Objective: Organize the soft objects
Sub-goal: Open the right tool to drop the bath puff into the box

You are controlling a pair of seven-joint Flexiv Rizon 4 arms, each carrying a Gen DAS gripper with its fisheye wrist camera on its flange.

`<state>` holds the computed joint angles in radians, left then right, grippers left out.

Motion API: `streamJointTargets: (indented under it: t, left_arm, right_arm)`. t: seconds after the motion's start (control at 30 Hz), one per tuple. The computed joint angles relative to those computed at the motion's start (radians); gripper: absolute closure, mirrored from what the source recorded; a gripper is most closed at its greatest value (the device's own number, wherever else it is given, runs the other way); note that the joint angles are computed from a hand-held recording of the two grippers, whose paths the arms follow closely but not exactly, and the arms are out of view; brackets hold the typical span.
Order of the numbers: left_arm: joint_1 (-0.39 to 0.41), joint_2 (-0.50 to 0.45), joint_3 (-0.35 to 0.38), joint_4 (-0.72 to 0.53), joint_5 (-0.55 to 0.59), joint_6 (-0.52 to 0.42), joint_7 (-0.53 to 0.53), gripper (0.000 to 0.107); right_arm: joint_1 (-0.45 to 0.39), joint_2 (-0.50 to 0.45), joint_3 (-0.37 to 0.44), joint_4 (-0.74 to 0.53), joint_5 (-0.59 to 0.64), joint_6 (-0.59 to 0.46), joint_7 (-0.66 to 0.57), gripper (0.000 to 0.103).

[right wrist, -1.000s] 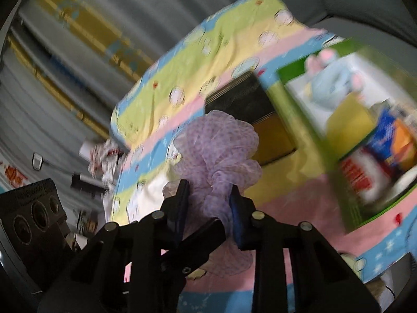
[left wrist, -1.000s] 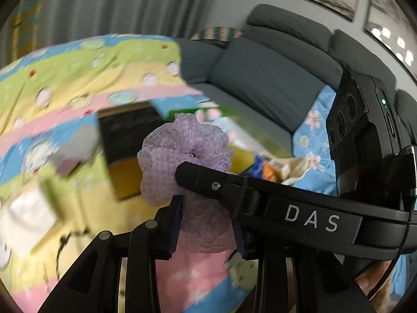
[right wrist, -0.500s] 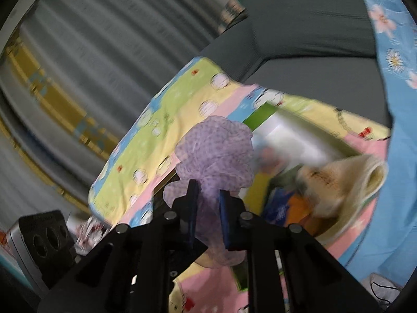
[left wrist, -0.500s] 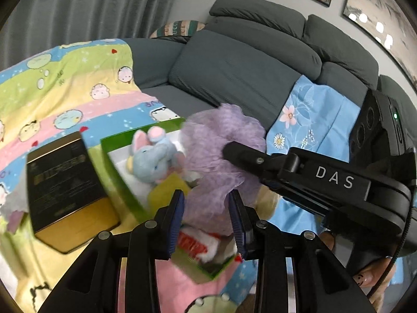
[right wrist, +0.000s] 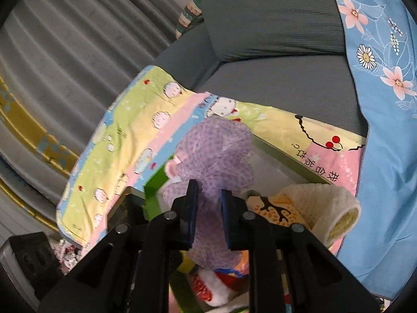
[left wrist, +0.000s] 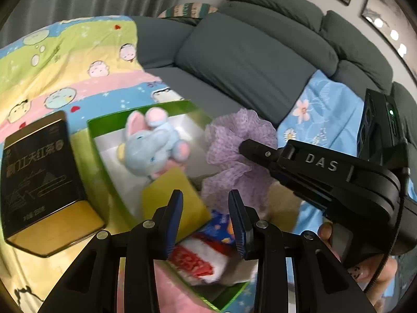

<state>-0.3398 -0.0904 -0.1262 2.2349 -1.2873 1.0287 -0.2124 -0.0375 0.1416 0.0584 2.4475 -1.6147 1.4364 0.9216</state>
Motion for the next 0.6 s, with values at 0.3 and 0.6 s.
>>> streamJointTargets:
  t: [0.3,0.6]
  left_arm:
    - [0.036,0.034,0.029,0.031,0.032,-0.024,-0.044,0.044]
    - [0.063,0.144,0.087,0.105,0.015,-0.036,-0.001,0.023]
  right_arm:
    - [0.028,0.021,0.047,0.006,0.134,-0.045,-0.152,0.021]
    - [0.115,0.121,0.173,-0.01,0.35,-0.274,-0.317,0.002]
